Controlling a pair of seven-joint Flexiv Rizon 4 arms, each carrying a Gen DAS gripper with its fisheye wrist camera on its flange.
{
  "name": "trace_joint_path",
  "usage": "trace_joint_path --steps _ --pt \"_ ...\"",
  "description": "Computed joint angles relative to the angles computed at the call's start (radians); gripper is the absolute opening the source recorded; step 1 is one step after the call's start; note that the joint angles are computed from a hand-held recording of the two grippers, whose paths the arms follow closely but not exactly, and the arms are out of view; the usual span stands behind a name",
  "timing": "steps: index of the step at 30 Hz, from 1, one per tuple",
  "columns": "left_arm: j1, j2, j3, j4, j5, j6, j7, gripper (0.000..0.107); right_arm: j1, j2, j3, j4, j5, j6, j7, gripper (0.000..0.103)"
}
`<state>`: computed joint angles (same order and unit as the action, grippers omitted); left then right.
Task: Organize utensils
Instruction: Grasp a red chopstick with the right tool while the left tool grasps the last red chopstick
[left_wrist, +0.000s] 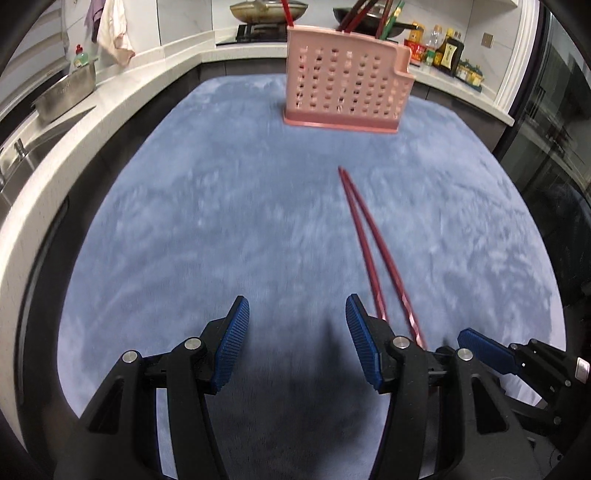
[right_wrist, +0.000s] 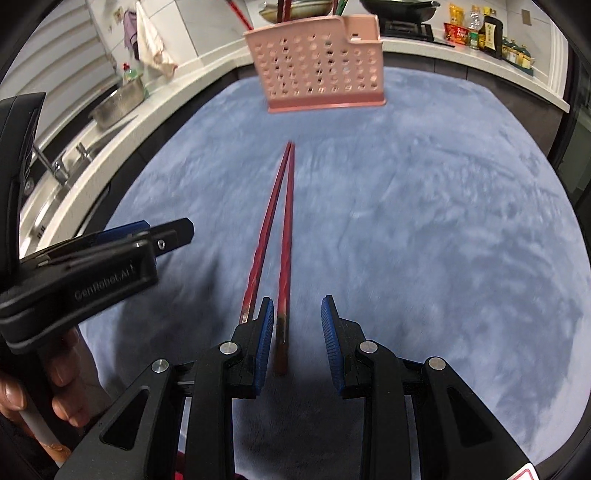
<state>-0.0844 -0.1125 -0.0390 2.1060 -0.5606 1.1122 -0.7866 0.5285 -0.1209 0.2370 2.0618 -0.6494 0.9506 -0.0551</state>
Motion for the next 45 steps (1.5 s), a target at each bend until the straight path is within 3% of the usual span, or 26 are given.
trace_joint_path --steps 10,17,35,38,45 --pt "-0.005 0.02 0.003 0.045 -0.024 -0.006 0.044 0.059 0.02 -0.028 0.0 -0.005 0.016 -0.006 -0.015 0.024" --pt "-0.012 0.026 0.005 0.054 -0.024 -0.023 0.06 0.06 0.024 -0.029 -0.003 -0.007 0.003 -0.04 -0.014 0.007" --pt "-0.049 0.045 0.001 0.081 -0.008 -0.048 0.09 0.064 -0.009 0.036 0.017 0.056 -0.001 -0.068 0.098 0.007" --pt "-0.049 0.038 0.002 0.077 0.016 -0.05 0.073 0.062 -0.009 0.036 0.018 0.057 0.0 -0.063 0.098 0.007" --pt "-0.043 0.035 0.0 0.077 0.017 -0.08 0.078 0.045 -0.009 0.033 0.019 0.059 0.0 -0.055 0.097 0.007"
